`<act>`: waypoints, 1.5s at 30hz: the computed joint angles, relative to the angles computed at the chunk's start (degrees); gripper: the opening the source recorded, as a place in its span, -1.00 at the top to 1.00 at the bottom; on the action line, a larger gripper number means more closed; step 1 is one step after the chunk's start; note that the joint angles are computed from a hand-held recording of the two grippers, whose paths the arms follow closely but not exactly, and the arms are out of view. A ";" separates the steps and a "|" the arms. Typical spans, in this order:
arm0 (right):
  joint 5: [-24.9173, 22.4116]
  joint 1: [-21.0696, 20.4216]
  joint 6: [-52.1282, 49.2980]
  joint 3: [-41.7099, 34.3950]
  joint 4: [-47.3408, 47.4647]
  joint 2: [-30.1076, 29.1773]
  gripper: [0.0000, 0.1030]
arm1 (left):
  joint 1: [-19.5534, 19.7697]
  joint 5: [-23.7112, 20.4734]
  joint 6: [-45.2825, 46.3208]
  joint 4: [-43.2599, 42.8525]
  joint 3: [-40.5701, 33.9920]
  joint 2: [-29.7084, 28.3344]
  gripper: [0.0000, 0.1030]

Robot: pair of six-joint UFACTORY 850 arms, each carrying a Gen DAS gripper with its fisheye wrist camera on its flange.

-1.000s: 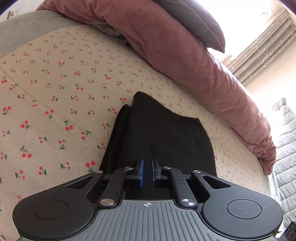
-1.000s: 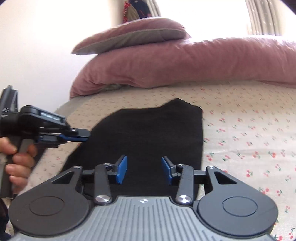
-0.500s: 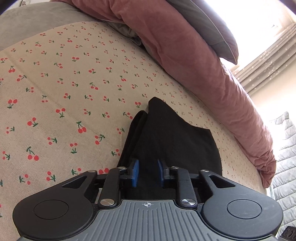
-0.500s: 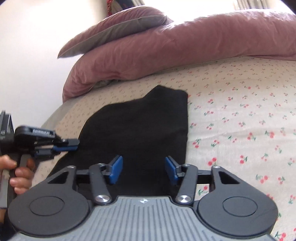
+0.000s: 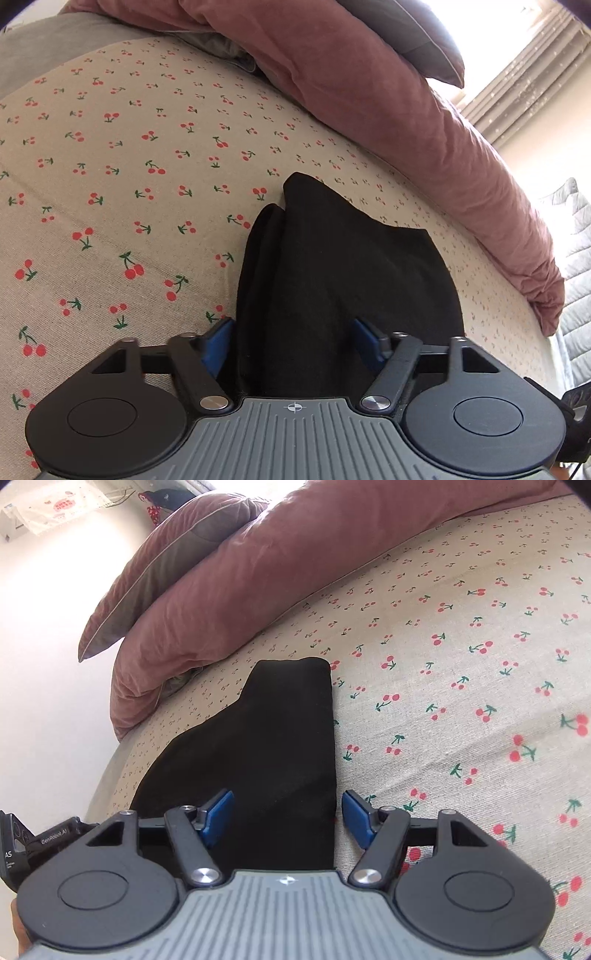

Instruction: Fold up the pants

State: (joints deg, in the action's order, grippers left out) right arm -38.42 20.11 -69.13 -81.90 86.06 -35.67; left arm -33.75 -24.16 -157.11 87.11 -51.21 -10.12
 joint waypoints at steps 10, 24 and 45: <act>15.24 4.60 -18.80 4.89 3.33 7.86 0.78 | -3.87 -5.55 -7.32 7.66 -3.85 -1.70 0.70; 13.02 -7.36 -5.86 3.41 -13.10 4.85 0.65 | -7.02 -1.92 6.84 2.56 -20.07 -16.30 0.56; 22.64 -3.54 -30.76 10.23 1.12 10.84 0.17 | -14.84 -23.78 34.65 -11.61 -28.20 -18.78 0.53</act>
